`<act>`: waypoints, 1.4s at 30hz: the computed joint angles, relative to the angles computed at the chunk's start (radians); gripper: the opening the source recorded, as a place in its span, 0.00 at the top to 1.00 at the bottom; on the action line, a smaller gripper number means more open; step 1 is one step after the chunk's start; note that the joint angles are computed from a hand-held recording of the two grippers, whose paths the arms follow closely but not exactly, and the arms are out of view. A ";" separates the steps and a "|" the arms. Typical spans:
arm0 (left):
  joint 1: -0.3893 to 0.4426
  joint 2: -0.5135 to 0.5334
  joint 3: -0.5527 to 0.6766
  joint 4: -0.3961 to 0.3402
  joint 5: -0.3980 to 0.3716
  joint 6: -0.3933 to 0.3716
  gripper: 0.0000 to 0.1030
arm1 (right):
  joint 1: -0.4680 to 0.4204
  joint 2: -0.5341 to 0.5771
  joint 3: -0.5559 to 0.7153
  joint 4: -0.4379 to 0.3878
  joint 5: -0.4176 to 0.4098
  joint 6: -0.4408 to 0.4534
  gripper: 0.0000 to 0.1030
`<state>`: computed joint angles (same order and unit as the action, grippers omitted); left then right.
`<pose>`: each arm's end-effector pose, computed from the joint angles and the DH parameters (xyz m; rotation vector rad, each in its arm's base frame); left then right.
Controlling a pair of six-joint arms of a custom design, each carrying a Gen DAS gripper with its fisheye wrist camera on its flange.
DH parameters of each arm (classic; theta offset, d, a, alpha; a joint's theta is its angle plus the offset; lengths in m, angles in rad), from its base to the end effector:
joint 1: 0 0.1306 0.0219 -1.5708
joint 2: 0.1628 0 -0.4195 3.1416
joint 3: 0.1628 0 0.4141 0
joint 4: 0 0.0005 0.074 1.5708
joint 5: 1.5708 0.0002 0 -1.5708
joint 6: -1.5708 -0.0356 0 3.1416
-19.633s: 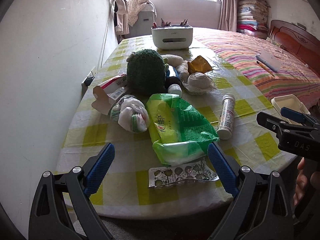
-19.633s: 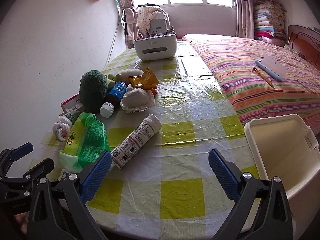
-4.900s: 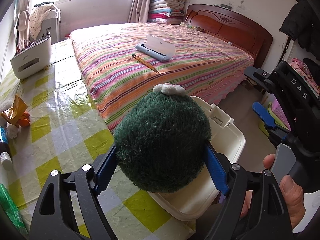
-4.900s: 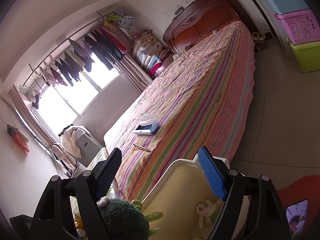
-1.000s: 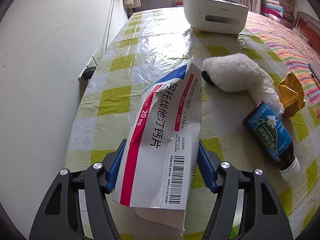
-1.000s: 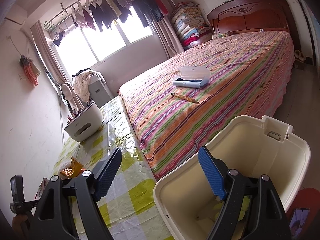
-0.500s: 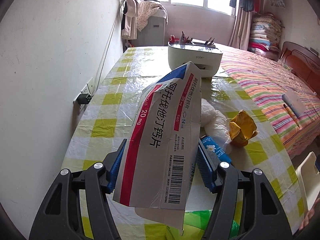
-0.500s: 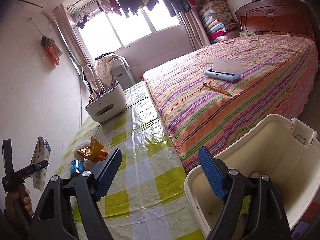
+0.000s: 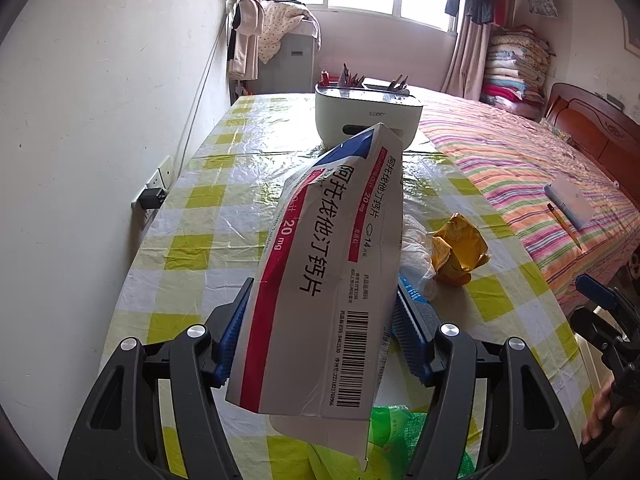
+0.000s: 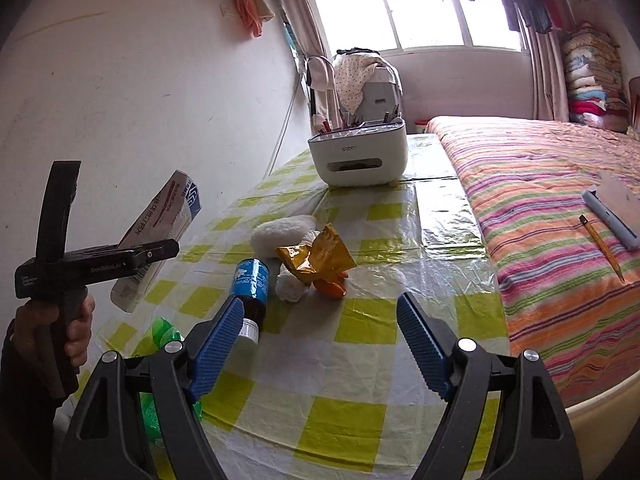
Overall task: Collect trash
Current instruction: 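Lift the medicine box with the left tool while the right tool grasps the yellow snack wrapper, then carry both items over the cream basket while the right tool opens, dropping the yellow wrapper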
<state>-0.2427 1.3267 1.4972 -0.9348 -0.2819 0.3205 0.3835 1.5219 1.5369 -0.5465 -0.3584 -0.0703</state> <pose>0.4623 -0.1048 0.5440 -0.2280 2.2869 0.0407 0.5297 0.2267 0.4990 -0.5477 2.0599 0.6470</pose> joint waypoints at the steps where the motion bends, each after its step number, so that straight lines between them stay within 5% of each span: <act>1: 0.002 -0.001 0.001 -0.001 0.006 0.000 0.39 | 0.010 0.011 0.020 -0.006 0.011 0.031 0.26; 12: 0.005 -0.023 -0.010 0.013 0.029 0.010 0.39 | 0.078 0.232 0.304 -0.202 0.115 0.263 0.26; 22: 0.010 -0.027 -0.010 0.016 0.046 0.012 0.39 | 0.085 0.365 0.469 -0.318 0.151 0.249 0.26; 24: 0.009 -0.025 -0.009 0.013 0.046 0.011 0.39 | 0.082 0.372 0.478 -0.334 0.141 0.240 0.35; 25: 0.011 -0.023 -0.007 0.013 0.049 0.010 0.39 | 0.082 0.379 0.488 -0.351 0.138 0.240 0.47; 32: -0.003 -0.022 -0.004 0.018 0.052 0.005 0.39 | 0.065 0.321 0.406 -0.285 0.073 0.185 0.81; 42: -0.053 -0.024 -0.011 0.043 0.058 -0.015 0.38 | 0.028 0.195 0.231 -0.168 0.015 0.092 0.84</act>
